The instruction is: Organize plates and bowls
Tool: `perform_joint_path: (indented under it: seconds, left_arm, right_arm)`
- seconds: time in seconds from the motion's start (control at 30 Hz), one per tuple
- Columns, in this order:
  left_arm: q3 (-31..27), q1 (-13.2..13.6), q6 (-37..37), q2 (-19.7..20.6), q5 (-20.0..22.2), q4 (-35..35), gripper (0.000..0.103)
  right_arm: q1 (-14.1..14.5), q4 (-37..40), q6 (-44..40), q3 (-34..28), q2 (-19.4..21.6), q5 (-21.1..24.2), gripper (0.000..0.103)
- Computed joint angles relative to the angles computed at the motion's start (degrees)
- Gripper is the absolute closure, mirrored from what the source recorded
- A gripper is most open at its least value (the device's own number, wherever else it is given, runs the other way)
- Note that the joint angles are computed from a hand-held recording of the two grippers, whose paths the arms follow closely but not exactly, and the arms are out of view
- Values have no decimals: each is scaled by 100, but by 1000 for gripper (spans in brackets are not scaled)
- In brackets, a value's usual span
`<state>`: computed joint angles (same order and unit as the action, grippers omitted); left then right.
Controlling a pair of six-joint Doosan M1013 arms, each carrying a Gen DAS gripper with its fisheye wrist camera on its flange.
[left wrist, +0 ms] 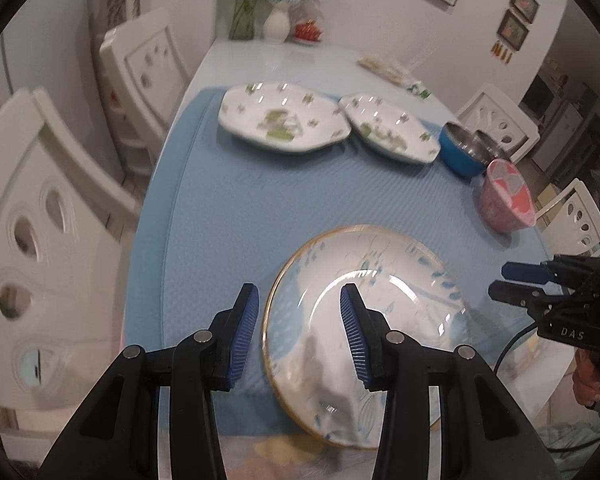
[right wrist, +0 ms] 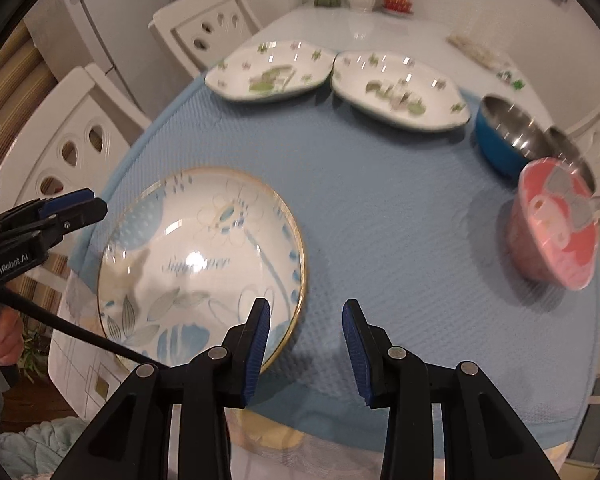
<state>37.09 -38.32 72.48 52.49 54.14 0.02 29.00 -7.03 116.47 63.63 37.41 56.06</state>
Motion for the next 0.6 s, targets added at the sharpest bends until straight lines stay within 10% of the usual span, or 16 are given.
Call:
perform_joint_path:
  seconds: [0.6]
  left_arm:
    - [-1843,62,127,723,-311,383,59]
  right_arm:
    - [-238,164,681,-829,155,-1139,60]
